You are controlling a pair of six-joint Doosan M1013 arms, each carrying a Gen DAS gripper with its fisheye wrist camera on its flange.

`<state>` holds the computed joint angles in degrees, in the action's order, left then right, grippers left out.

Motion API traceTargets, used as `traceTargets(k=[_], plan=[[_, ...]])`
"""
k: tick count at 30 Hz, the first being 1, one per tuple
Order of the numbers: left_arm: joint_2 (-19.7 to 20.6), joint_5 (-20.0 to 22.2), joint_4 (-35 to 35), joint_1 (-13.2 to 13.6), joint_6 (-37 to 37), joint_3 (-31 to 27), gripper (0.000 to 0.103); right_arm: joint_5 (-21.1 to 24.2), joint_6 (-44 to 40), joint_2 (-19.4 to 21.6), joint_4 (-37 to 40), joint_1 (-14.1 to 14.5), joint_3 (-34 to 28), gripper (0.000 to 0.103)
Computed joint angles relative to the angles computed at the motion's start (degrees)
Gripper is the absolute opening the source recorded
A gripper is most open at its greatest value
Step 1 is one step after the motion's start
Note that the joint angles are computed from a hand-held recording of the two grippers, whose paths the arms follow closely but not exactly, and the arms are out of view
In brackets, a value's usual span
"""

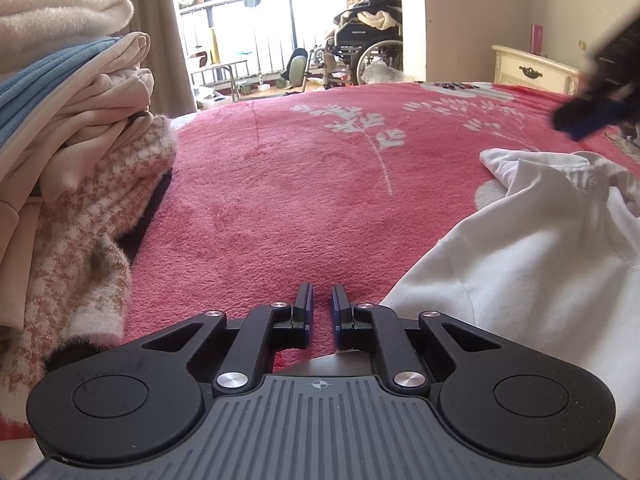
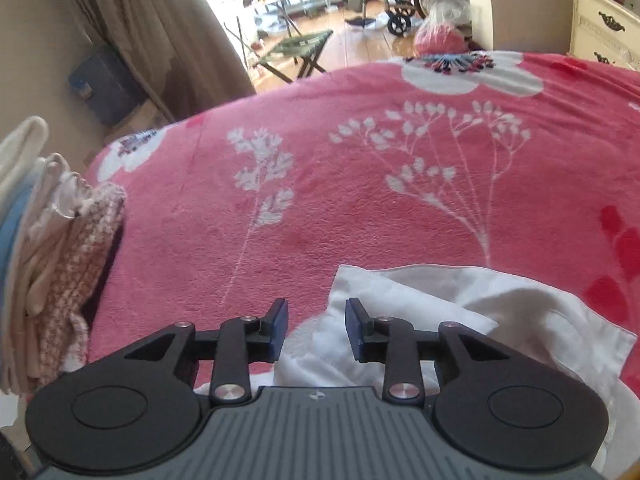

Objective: Fold clothes

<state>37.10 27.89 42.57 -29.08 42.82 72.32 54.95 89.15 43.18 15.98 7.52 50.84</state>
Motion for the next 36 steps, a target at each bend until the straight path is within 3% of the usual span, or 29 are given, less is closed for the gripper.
traceTargets(k=[2,4,5,6,8,9,13,21,24,26,29,32,34,36], plan=[[0.01,0.04,0.26,-0.04,-0.3,0.01,0.009,6.5,3.97,4.03,-6.21,1.26,-6.43,0.034],[0.01,0.09,0.34,-0.06,-0.66,0.02,0.009,9.99,6.44,6.17,-9.16,1.85,-9.32,0.035],[0.03,0.13,0.44,-0.08,-0.85,0.0,0.009,9.38,6.56,6.03,-10.57,2.15,-8.89,0.035],[0.03,0.12,0.78,-0.11,-1.19,0.05,0.009,8.77,6.7,5.89,-11.99,2.46,-8.46,0.024],[0.0,-0.01,1.8,-0.2,-2.11,0.28,0.009,6.06,7.05,4.95,-13.7,2.71,-6.73,0.006],[-0.02,-0.07,2.3,-0.25,-2.57,0.38,0.009,4.15,7.26,4.25,-14.15,2.7,-5.57,0.004],[-0.03,0.38,3.17,-0.32,-3.57,0.42,0.01,-5.76,9.04,1.96,-16.96,2.84,-1.18,0.004],[0.33,3.48,5.63,-0.89,-6.06,-0.3,0.011,-15.58,10.11,3.12,-19.73,3.07,1.1,0.004],[0.43,4.08,6.07,-0.96,-6.52,-0.45,0.012,-18.01,9.12,3.02,-16.8,2.57,2.48,0.005],[0.42,4.09,6.01,-0.96,-6.21,-0.43,0.012,-17.82,8.14,2.59,-12.12,1.77,2.73,0.011],[0.3,3.5,4.52,-0.66,-4.9,-0.42,0.012,-17.68,8.96,1.07,-5.98,0.12,3.68,0.043],[0.07,2.12,-0.25,0.2,-1.91,-0.62,0.017,-22.38,4.63,-2.57,4.52,-2.24,8.53,0.043],[-0.07,1.59,-3.28,0.79,-0.89,-0.86,0.031,-24.15,0.85,-5.28,10.86,-3.8,11.81,0.043],[-0.35,1.15,-4.58,1.2,-1.75,-0.85,0.039,-25.48,-2.79,-8.28,15.41,-5.27,15.19,0.043]])
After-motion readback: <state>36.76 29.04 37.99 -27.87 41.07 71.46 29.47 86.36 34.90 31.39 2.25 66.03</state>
